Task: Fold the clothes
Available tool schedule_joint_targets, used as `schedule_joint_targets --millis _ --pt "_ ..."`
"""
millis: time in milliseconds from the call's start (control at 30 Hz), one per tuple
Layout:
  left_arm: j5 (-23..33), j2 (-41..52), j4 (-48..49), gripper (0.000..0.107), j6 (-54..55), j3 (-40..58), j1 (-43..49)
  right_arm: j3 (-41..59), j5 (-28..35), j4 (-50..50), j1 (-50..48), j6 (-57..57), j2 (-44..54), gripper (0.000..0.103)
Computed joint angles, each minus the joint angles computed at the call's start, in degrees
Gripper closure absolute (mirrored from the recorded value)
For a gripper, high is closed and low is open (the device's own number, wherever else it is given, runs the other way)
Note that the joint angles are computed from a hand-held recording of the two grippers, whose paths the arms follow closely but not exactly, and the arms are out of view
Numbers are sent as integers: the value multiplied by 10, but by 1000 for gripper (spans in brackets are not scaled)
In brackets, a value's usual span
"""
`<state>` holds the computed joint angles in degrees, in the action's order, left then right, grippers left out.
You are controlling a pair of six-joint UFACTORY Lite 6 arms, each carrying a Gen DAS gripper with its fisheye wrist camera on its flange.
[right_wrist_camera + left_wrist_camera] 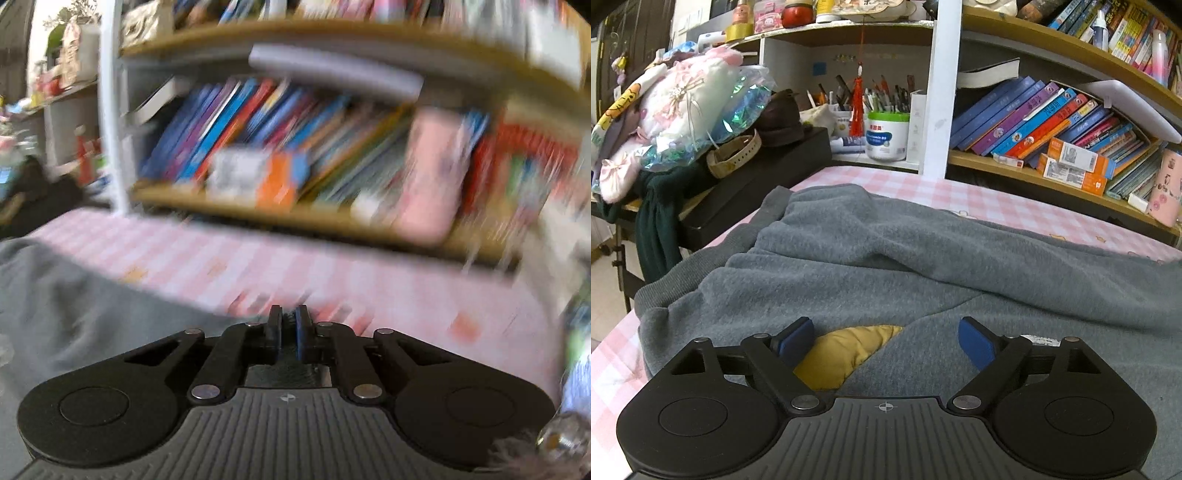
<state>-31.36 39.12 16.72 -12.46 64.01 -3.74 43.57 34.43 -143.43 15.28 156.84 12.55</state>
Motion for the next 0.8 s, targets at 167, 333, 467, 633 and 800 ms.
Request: schedule_joint_targets --millis 167,333,467,633,800 --pt "3 1 3 19 -3 3 1 123 32 86 -26 -133 89 97" --pt "12 2 -16 19 18 7 -4 253 -52 193 -54 -266 211 96" --pt "-1 -4 1 18 10 -3 0 232 -42 183 -61 -241 229 67" --pt "-42 -44 218 20 -200 3 61 6 -83 -85 -39 36 24 60" --pt "70 31 441 78 -431 226 58 -146 -101 -283 41 186 -118 60"
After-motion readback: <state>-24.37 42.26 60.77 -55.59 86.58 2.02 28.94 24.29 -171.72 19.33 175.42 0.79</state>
